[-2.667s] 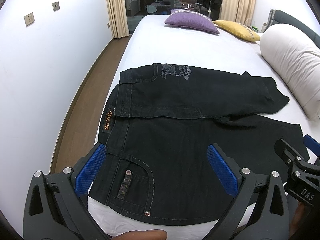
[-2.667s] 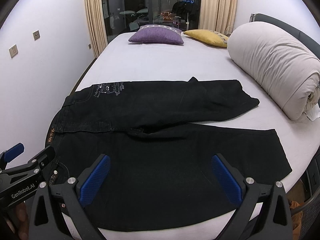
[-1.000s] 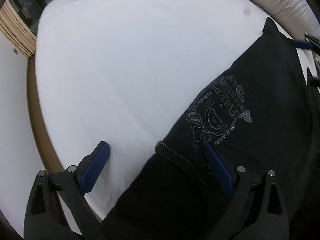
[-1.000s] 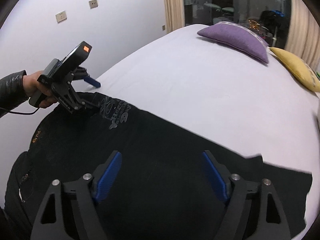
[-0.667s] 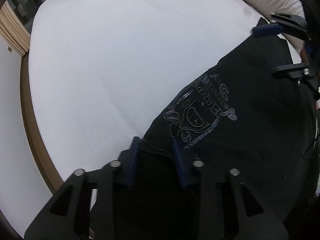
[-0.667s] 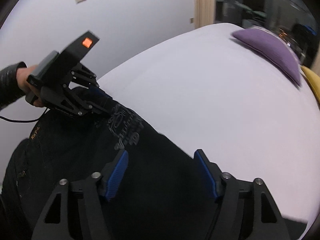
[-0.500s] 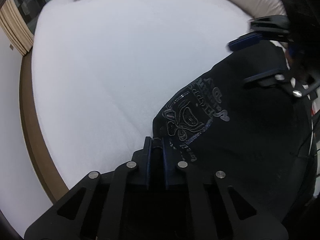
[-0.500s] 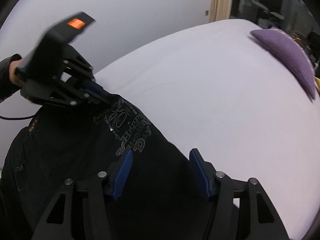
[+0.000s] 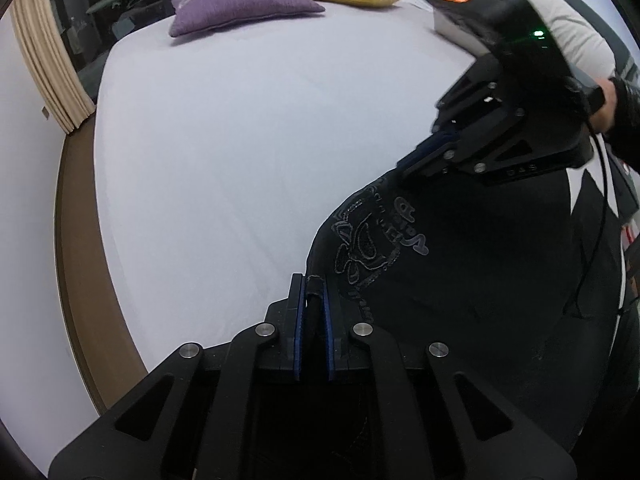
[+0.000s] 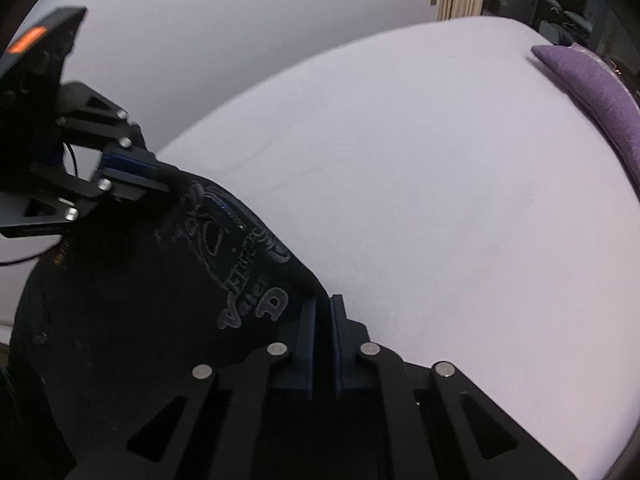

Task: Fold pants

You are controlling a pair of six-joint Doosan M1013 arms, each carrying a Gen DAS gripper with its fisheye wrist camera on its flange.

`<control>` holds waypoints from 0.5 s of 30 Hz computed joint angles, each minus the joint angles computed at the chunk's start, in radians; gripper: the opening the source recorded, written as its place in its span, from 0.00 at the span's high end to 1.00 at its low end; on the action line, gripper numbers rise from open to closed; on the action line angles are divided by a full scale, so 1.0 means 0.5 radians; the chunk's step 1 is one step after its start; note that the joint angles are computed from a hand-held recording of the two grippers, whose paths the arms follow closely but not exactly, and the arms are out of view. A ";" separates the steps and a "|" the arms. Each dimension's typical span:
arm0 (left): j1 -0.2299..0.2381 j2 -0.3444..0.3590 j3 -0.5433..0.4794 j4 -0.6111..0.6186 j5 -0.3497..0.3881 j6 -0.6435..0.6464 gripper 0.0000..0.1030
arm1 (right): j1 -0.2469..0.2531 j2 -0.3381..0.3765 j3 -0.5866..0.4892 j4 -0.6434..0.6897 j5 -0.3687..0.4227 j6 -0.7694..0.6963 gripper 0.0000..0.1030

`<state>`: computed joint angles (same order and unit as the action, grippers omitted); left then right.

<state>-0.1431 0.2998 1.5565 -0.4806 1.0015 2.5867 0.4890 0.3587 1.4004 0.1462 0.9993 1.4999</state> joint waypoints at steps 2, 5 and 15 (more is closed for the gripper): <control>0.019 -0.047 0.040 -0.030 -0.010 0.022 0.93 | 0.010 -0.064 0.042 -0.005 -0.059 0.059 0.94; 0.027 -0.094 0.040 -0.063 -0.012 0.025 0.93 | 0.039 -0.133 0.081 -0.082 -0.120 0.212 0.95; 0.092 -0.336 0.192 -0.179 -0.023 0.098 0.93 | 0.302 -0.353 0.213 -0.585 -0.263 0.733 0.96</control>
